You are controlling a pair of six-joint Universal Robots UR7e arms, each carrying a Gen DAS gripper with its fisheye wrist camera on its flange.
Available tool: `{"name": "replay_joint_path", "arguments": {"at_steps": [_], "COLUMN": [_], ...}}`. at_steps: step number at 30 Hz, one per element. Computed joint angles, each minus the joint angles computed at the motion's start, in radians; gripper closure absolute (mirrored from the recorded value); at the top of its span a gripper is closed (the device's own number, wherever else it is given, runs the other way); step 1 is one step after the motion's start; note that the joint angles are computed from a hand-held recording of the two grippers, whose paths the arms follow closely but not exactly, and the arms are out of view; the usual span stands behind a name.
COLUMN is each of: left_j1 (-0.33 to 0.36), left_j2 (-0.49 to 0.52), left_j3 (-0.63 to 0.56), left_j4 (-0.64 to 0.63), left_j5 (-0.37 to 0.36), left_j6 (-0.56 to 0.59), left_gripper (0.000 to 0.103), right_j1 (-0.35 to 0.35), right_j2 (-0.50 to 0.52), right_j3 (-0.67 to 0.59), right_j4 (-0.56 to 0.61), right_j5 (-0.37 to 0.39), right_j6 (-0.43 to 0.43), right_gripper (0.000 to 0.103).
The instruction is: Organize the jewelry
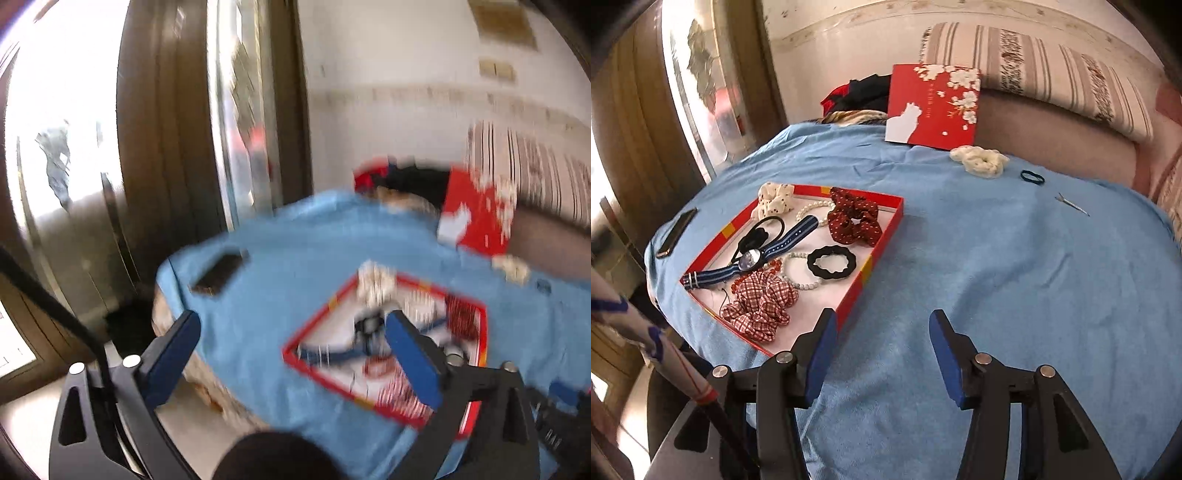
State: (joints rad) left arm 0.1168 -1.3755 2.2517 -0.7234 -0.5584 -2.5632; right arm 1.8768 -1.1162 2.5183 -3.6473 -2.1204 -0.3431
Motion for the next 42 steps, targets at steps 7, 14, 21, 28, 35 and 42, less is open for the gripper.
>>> {"name": "replay_joint_path", "arguments": {"at_steps": [7,14,21,28,35,42], "left_j1": [-0.091,-0.042,-0.001,0.099,0.14,0.179], "left_j2": [0.082,0.022,-0.024,-0.047,-0.041,-0.07], "left_j3": [-0.107,-0.077,0.017,0.087,0.097,0.128], "left_j4": [0.211,-0.079,-0.452,-0.751,-0.723,-0.783], "left_j5": [0.026,0.075,0.058,-0.062,-0.102,-0.118], "left_j6": [-0.137,0.132,0.431,0.68,0.653,0.712], "left_gripper": [0.0,0.0,0.0,0.0,0.0,0.0], "right_j1": [-0.028,-0.052,-0.065,-0.017,0.022,0.057], "right_j2": [-0.057,-0.09,-0.105,-0.061,-0.002,0.048], "right_j3": [0.047,0.092,0.101,0.063,0.037,0.004], "right_j4": [-0.029,-0.076,-0.057,0.006,0.025,0.044], "right_j5": [0.034,0.033,0.016,-0.045,-0.092,-0.129], "right_j6": [0.008,-0.003,0.003,0.001,-0.004,-0.007], "right_gripper": [0.046,0.044,0.043,0.042,0.041,0.038]}}
